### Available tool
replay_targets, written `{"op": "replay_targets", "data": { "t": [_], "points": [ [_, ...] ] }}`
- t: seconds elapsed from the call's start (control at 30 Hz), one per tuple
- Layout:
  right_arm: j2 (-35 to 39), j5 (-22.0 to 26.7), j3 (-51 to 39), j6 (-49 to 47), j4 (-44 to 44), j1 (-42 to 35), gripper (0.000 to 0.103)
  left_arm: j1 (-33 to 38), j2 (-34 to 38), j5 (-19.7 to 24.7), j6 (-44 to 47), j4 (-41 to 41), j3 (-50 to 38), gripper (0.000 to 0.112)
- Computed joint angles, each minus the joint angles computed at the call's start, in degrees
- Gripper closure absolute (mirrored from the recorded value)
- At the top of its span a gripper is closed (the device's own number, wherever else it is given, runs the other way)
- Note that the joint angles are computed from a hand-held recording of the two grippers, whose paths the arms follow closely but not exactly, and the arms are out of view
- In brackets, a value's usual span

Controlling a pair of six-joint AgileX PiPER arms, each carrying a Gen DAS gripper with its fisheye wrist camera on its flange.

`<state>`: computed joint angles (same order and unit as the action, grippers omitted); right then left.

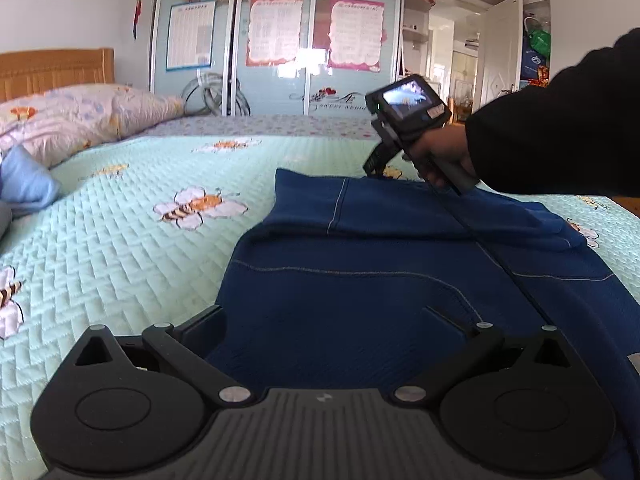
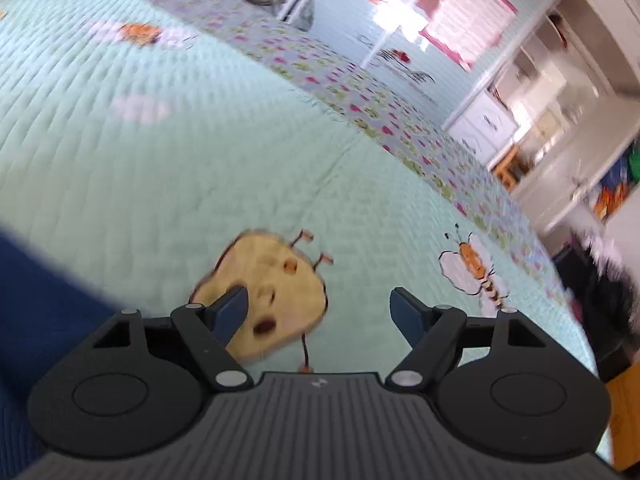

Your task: Fold clothes

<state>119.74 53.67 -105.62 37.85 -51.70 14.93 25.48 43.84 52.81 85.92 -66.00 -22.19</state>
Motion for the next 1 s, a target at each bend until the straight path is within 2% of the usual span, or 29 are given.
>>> {"op": "replay_targets", "data": {
  "t": [0.07, 0.1, 0.17, 0.2, 0.27, 0.33, 0.43, 0.53, 0.63, 0.73, 0.83, 0.9, 1.0],
  "points": [
    [3.5, 4.6, -7.2, 1.3, 1.1, -0.2, 0.025, -1.3, 0.5, -1.1, -1.5, 1.2, -0.4, 0.01],
    [3.4, 5.2, -8.1, 1.5, 1.2, -0.2, 0.025, -1.3, 0.6, -1.1, -1.8, 1.4, -0.5, 0.01],
    [1.2, 3.8, -6.2, 3.0, 1.0, -0.5, 0.025, -0.3, 0.6, -0.1, -1.8, 1.5, -0.6, 0.01],
    [-1.8, 1.1, -3.4, 1.4, 4.3, -1.4, 0.024, -0.1, 0.6, 0.1, -1.8, 1.5, -0.6, 0.01],
    [-8.2, -5.5, 3.2, -1.9, 15.5, -4.1, 0.023, -0.3, 0.5, -0.1, -2.1, 1.7, -0.6, 0.01],
    [-13.6, -9.3, 9.3, -4.4, 27.0, -6.4, 0.023, -0.5, 0.5, -0.3, -2.3, 1.9, -0.7, 0.01],
    [-18.0, -11.6, 14.1, -10.2, 44.2, -10.8, 0.023, -0.9, 0.4, -0.6, -2.8, 2.1, -0.7, 0.01],
    [-16.4, -8.5, 13.1, -19.5, 61.0, -15.4, 0.022, -1.3, 0.3, -0.9, -3.2, 2.4, -0.7, 0.01],
    [-16.7, -12.0, 15.6, -21.8, 66.3, -16.4, 0.018, -1.7, 0.3, -1.2, -3.6, 2.7, -0.8, 0.01],
    [-19.0, -15.7, 20.3, -28.2, 77.2, -18.5, 0.018, -2.1, 0.3, -1.5, -4.2, 3.0, -0.9, 0.01],
    [-18.6, -16.2, 20.7, -34.6, 86.4, -19.7, 0.025, -2.5, 0.9, -1.8, -5.0, 3.4, -1.2, 0.01],
    [-17.7, -14.9, 20.1, -36.2, 88.9, -19.7, 0.04, -2.7, 1.3, -2.0, -5.6, 3.7, -1.4, 0.01],
    [-16.8, -15.0, 20.8, -40.0, 92.9, -19.7, 0.051, -3.3, 1.0, -2.5, -6.1, 4.2, -1.3, 0.01]
  ]
}}
